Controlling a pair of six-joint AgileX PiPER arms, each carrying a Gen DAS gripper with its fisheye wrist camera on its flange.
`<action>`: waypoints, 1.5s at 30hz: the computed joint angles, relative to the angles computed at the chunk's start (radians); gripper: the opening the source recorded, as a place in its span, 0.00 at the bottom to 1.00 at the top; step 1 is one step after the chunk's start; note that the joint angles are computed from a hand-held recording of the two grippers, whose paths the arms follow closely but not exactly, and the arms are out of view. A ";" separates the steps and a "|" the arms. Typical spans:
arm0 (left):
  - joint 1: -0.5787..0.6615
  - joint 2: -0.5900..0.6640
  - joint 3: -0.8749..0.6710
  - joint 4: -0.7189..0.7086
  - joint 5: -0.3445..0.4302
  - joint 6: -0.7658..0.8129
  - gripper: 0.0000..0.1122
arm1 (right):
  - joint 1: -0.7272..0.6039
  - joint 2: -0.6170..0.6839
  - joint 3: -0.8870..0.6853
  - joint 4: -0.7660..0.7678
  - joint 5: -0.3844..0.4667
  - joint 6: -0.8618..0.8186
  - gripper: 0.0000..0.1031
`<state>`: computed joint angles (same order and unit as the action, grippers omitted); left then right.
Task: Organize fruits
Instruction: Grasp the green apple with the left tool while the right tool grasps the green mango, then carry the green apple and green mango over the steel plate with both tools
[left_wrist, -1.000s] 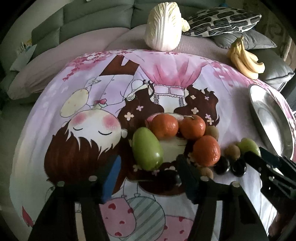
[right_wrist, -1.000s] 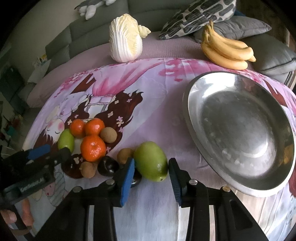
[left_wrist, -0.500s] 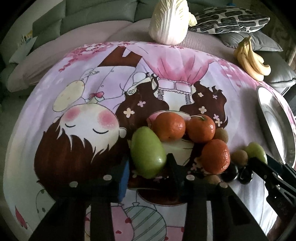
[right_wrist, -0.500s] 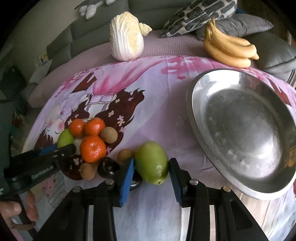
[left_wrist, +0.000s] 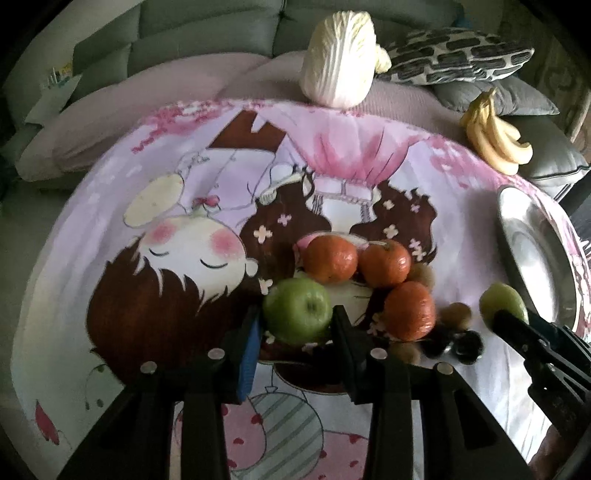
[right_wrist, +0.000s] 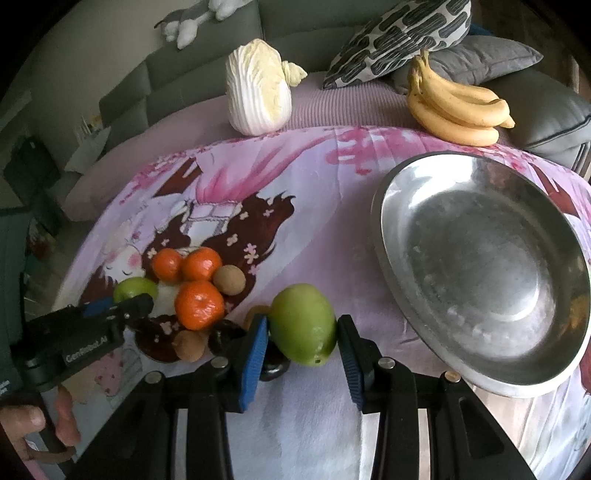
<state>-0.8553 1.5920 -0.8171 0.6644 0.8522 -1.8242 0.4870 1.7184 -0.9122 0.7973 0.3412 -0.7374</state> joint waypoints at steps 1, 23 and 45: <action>-0.007 -0.003 -0.010 -0.001 0.017 0.004 0.34 | -0.001 -0.008 0.003 0.005 0.002 -0.007 0.40; -0.098 0.077 -0.381 0.017 0.259 0.183 0.34 | -0.162 -0.139 0.018 0.163 0.093 -0.148 0.40; 0.063 0.640 -1.127 -0.287 0.075 0.728 0.34 | -0.407 0.081 -0.171 -0.353 -0.023 0.351 0.40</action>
<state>-0.7922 2.2319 -1.9440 0.3769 0.9275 -1.0964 0.0797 1.7995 -1.0837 0.4440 0.3183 -0.3866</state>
